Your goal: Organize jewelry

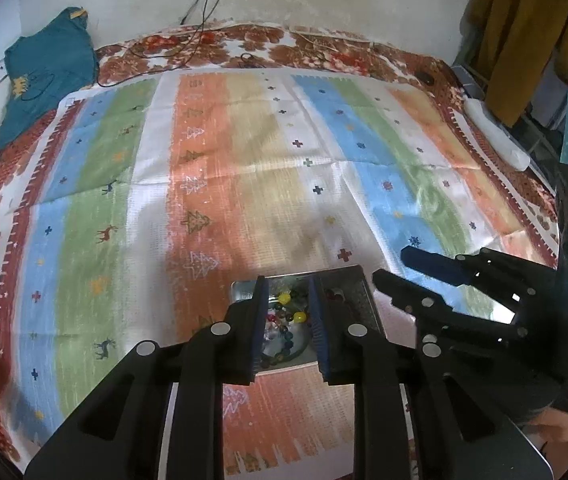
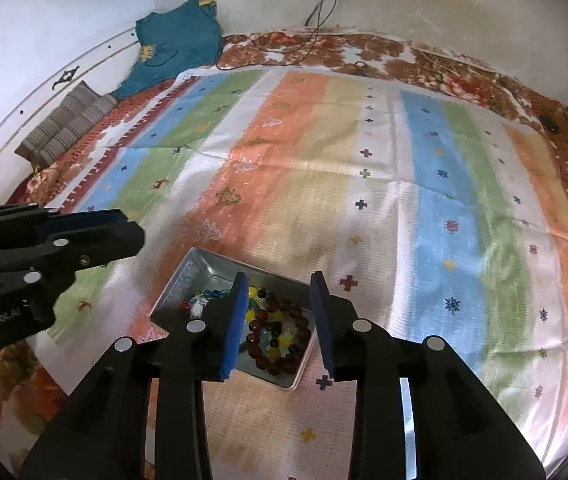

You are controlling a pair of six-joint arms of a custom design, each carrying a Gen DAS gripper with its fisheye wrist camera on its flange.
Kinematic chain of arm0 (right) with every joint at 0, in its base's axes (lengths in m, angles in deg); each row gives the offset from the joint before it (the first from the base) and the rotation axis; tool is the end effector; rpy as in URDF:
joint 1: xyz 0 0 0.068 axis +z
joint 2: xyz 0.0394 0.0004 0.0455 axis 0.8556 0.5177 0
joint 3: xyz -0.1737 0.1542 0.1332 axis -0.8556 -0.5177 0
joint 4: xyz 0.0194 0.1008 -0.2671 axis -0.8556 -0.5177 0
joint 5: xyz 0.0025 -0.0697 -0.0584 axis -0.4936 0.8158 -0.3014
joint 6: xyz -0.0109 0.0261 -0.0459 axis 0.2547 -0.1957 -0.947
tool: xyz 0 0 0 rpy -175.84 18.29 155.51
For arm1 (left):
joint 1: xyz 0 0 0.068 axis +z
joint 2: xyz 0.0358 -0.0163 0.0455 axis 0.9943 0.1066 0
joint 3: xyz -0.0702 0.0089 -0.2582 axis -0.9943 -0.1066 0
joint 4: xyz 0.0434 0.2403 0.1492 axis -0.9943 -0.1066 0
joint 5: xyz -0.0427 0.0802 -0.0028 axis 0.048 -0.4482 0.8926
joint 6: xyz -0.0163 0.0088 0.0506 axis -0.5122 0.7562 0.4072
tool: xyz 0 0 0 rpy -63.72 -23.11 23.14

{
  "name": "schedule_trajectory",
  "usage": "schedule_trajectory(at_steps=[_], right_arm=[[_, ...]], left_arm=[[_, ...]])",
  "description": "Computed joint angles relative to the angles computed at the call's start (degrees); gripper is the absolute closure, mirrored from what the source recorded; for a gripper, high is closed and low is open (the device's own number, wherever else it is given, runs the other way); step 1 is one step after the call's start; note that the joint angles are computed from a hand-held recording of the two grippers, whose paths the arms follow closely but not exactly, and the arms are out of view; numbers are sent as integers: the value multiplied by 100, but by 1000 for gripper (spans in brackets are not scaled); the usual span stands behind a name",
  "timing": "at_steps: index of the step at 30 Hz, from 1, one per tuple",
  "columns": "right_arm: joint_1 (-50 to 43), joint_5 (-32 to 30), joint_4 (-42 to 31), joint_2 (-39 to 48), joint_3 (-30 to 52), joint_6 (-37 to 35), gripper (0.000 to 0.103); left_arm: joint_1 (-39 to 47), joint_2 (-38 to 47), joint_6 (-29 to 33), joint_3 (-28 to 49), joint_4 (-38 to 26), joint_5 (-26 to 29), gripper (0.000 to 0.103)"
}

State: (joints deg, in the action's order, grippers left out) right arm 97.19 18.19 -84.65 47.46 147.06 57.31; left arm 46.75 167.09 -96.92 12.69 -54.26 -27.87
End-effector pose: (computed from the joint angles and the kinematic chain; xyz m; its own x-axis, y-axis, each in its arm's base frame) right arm 0.2418 0.1824 0.2445 -0.8198 -0.1271 -0.5583 -0.2002 0.9771 0.0715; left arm 0.2529 -0.1897 0.2453 -0.8175 0.1871 -0.5446 0.3214 0.9330 -0.1619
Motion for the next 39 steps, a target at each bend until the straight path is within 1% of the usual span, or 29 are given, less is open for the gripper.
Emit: schedule_trajectory(at_steps=[4,6,7,8,9,11,13,15,16,18,21,25,26,27,30,32,34,39], right_arm=[[94,180,-73,-223,-82,50,67],[136,245,-101,-337,-130,73,61],[177,290,-142,-416,-157,106,59],[204,315,-192,-478,-181,147,54],[207,329,-227,-508,-185,177,51],[243,408,-325,-653,-244,248,51],[271,475,-371,-792,-303,279,48],[316,541,-399,-943,-365,304,45],[356,587,-411,-1041,-401,318,44],[468,733,-472,-1156,-425,361,38],[681,891,-560,-1375,-505,438,30],[935,1083,-649,-1631,-650,510,25],[971,1098,-671,-1684,-681,521,23],[1003,1115,-692,-1738,-712,526,22],[1122,1198,-712,-1865,-774,563,18],[1185,1244,-715,-1928,-795,571,17],[1237,1269,-697,-2004,-825,580,15],[1346,1304,-672,-2222,-914,624,13]], left_arm=[[-75,-217,-41,-163,-74,-117,74],[-163,-356,-84,-269,-140,-228,67],[-182,-406,-87,-307,-157,-259,66],[-246,-481,-117,-360,-178,-335,63],[-358,-600,-155,-426,-205,-472,59],[-530,-848,-203,-562,-222,-631,52],[-677,-1163,-285,-735,-251,-744,46],[-765,-1407,-353,-879,-264,-855,37],[-797,-1553,-362,-968,-256,-931,36],[-843,-1773,-354,-1104,-244,-1082,29],[-873,-2023,-302,-1274,-185,-1105,29],[-972,-2335,-272,-1487,-123,-1208,27],[-1015,-2371,-286,-1518,-107,-1252,25],[-1039,-2454,-272,-1579,-89,-1280,20],[-1113,-2679,-222,-1738,-23,-1377,12],[-1179,-2760,-236,-1783,-22,-1448,6],[-1284,-2811,-271,-1813,-57,-1601,6],[-1338,-2828,-294,-1834,-96,-1662,6]])
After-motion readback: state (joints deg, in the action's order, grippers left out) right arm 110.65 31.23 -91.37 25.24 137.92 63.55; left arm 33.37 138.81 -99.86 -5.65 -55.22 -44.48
